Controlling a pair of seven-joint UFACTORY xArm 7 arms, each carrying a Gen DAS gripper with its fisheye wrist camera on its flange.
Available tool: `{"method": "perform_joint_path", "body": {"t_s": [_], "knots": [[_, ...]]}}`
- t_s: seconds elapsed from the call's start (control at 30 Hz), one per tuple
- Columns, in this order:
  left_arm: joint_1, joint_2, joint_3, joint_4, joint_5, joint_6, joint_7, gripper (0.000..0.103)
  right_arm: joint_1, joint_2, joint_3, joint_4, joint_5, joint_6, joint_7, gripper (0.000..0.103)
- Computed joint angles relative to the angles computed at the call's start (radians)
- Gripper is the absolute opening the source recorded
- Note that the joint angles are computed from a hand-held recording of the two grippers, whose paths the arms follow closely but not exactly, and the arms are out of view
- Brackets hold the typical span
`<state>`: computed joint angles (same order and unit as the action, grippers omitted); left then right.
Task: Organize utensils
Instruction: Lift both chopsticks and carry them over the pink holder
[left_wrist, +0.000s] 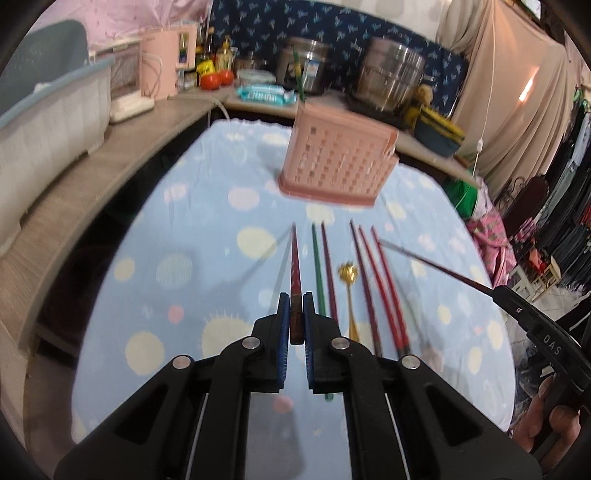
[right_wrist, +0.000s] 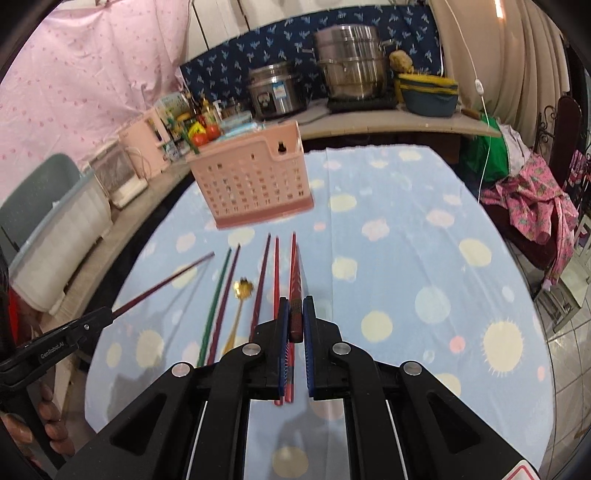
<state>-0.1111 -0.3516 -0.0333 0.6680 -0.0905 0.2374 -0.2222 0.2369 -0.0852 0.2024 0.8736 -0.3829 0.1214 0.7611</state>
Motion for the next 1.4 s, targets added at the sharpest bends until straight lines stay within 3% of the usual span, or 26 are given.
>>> {"method": "perform_joint_path", "body": {"t_s": [0.4,0.47,0.6,0.73,0.83,0.93,1.17,1.4], "knots": [[0.060,0.091,-0.016,0.195,0.073,-0.037,-0.027,0.007,-0.033,0.035,-0.027,0.151,-0.003,-0.032,-0.029,0.007],[0.065,0.120,-0.018,0.240,0.087,-0.041,-0.030,0.007,-0.027,0.055,-0.040,0.188,0.018,-0.034,-0.049,0.007],[0.073,0.179,-0.020,0.342,0.115,-0.048,-0.035,0.007,-0.008,0.096,-0.065,0.260,0.171,-0.056,-0.180,0.007],[0.073,0.245,-0.018,0.459,0.137,-0.060,-0.043,0.007,0.009,0.149,-0.096,0.362,0.151,-0.064,-0.169,0.007],[0.067,0.296,-0.013,0.551,0.142,-0.063,-0.042,0.007,0.007,0.195,-0.092,0.445,0.214,-0.072,-0.226,0.007],[0.064,0.360,-0.007,0.664,0.178,-0.072,-0.066,0.007,0.009,0.262,-0.089,0.566,0.274,-0.067,-0.286,0.007],[0.027,0.535,0.036,0.947,0.261,-0.068,-0.127,0.007,0.065,0.482,-0.137,0.940,0.294,-0.005,-0.319,0.007],[0.019,0.692,0.050,1.142,0.227,-0.013,-0.098,0.007,0.102,0.763,-0.164,1.371,0.318,0.162,-0.348,0.007]]}}
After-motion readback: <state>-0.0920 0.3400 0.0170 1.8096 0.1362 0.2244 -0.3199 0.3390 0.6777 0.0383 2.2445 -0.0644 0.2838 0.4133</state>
